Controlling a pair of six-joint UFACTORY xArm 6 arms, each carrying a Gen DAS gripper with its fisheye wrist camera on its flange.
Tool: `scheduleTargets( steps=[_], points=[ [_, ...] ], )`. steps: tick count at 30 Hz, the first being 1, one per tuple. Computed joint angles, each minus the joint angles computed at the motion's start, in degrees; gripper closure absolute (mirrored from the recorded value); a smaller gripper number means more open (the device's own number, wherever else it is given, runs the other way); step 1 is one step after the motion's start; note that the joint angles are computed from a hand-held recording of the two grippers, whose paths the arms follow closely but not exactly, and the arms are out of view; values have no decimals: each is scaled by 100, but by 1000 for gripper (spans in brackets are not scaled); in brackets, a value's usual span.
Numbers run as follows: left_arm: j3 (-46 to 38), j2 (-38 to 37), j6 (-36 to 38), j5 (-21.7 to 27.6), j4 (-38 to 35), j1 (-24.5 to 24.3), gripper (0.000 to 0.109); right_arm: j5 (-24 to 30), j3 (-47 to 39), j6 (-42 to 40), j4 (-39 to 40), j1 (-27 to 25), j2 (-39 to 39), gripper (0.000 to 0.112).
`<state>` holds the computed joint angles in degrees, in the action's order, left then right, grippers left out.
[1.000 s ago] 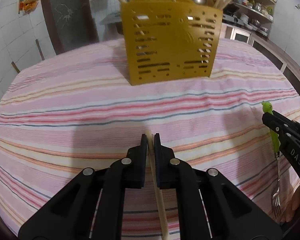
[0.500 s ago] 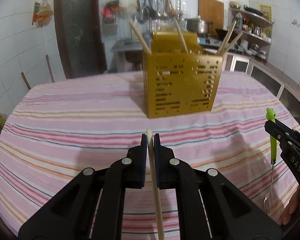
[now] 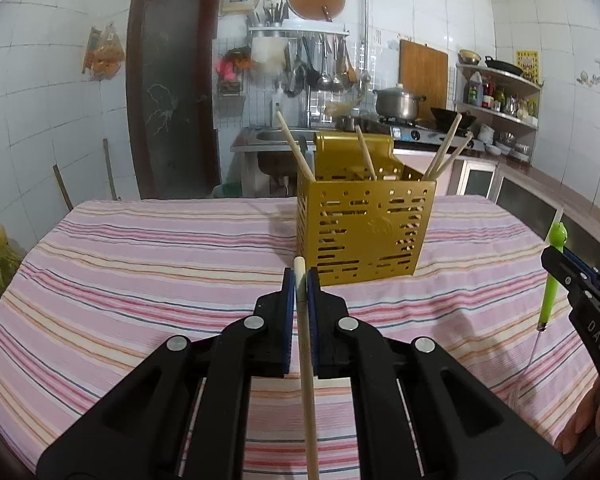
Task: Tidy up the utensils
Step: 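Lift the frog fork toward the holder with the right tool while the left tool carries its stick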
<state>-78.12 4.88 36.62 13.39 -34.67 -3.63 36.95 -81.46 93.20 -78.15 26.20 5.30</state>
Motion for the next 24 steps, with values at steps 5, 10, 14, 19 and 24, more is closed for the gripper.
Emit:
scheduleTargets(
  steps=[5,10,14,19,24],
  points=[
    [15,-83,340,-101,-459,1,104,157,113,357,-419,85,-139,96],
    [49,-179,837,-220,-1055,-20,104,294,186,641,-740,160,-235,96],
    [55,-217,1155,-284,-1387,-47,104,320,236,760,-851,177,-284,96],
    [27,-253,1385,-253,-1740,-12,104,376,312,906,-1001,201,-341,96],
    [-17,-274,1630,-248,-2112,15,104,383,363,969,-1042,200,-383,96]
  ],
)
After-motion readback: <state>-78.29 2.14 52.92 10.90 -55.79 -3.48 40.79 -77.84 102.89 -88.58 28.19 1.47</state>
